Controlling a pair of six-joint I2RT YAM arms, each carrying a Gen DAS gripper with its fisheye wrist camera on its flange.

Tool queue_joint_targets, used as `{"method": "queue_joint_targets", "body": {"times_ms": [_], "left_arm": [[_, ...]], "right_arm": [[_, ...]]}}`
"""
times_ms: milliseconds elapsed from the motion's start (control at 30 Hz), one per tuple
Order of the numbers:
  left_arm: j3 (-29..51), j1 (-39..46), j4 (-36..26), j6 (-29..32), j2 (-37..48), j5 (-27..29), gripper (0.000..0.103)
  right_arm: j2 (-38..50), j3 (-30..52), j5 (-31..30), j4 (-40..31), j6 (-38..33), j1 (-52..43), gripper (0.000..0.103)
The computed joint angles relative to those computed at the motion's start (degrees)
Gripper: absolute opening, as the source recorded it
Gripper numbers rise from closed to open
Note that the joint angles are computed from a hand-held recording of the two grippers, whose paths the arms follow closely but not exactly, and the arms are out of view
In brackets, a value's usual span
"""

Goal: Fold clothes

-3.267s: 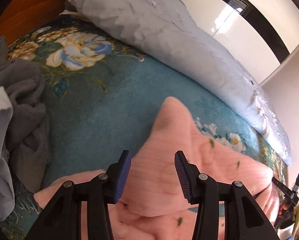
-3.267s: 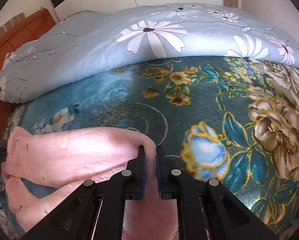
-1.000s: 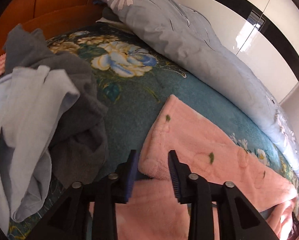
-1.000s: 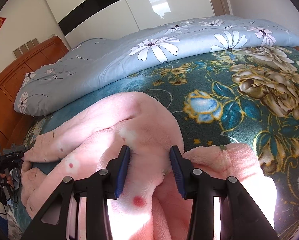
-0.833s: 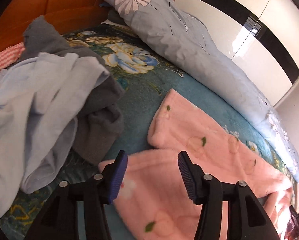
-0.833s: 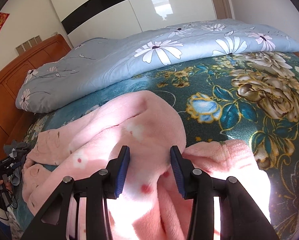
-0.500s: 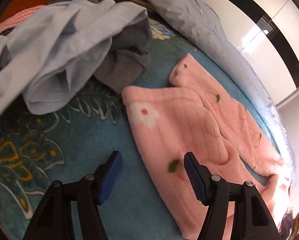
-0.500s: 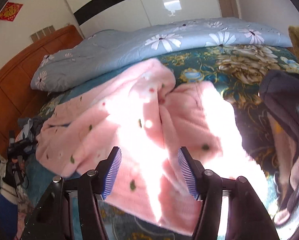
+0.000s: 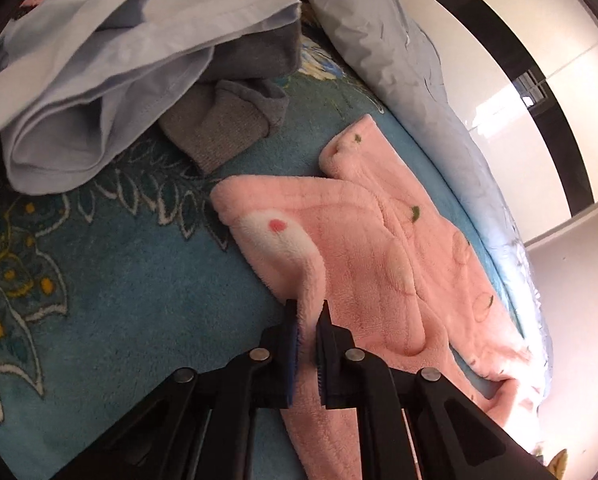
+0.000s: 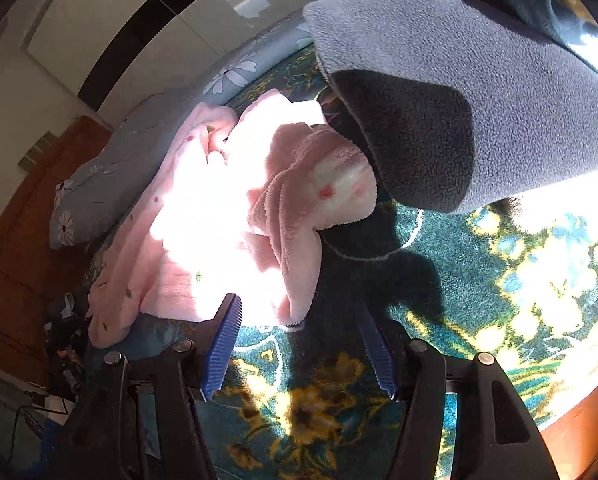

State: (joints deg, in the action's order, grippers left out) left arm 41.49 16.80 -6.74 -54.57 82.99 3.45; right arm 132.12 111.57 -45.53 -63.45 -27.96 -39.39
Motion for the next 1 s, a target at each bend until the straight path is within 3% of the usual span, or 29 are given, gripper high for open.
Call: {"method": "queue_joint_targets", "body": {"times_ms": [100,200,267,300,500,567,633,800,867,933,1000], "left_arm": [[-4.21,0.65,-1.67,1.03,-8.99,-1.54,0.008],[-6.06,1.94,-8.49,6.02,-20.26,-4.01,0.008],[-6.09,2.82,-12.80,8.29,-25.89,-4.99,0.008],[-5.85,2.82,-14.99,9.17,-28.36,-5.94,0.008],[-7.49,-0.39,-26.02,13.63,-42.37,-15.77,0.008],[-9.74,3.85,-28.50,14.96,-45.00,-12.74,0.008],[-12.93,10.16,-30.13,15.18,-48.48,-5.70,0.008],[-18.03,14.42,-25.52,12.45,-47.99,3.61,0.009],[-18.19,14.77,-25.86,9.78,-46.21,4.95,0.015],[-19.24,13.72,-25.97,5.66,-46.07,5.78,0.034],[-22.08,13.44,-22.48,2.50,-47.00,9.76,0.043]], "right_arm": [[3.92,3.94,-2.44,-0.20,4.05,1.09,0.061],[4.15,5.09,-3.71,0.70,6.42,1.97,0.056],[3.73,5.97,-3.70,0.50,6.96,2.65,0.017],[3.27,6.39,-3.88,0.18,6.97,2.79,0.009],[-3.81,4.63,-7.72,5.36,7.77,-3.26,0.007],[-0.92,8.99,-5.71,1.57,6.46,-5.50,0.006],[2.32,12.29,-4.46,-2.11,4.86,-6.24,0.006],[1.09,7.78,0.21,1.10,3.34,-4.06,0.006],[1.73,8.89,1.20,0.30,2.88,-3.28,0.007],[2.13,9.34,1.75,0.37,2.59,-3.10,0.007],[-3.01,1.67,3.70,7.72,11.26,2.98,0.007]]}}
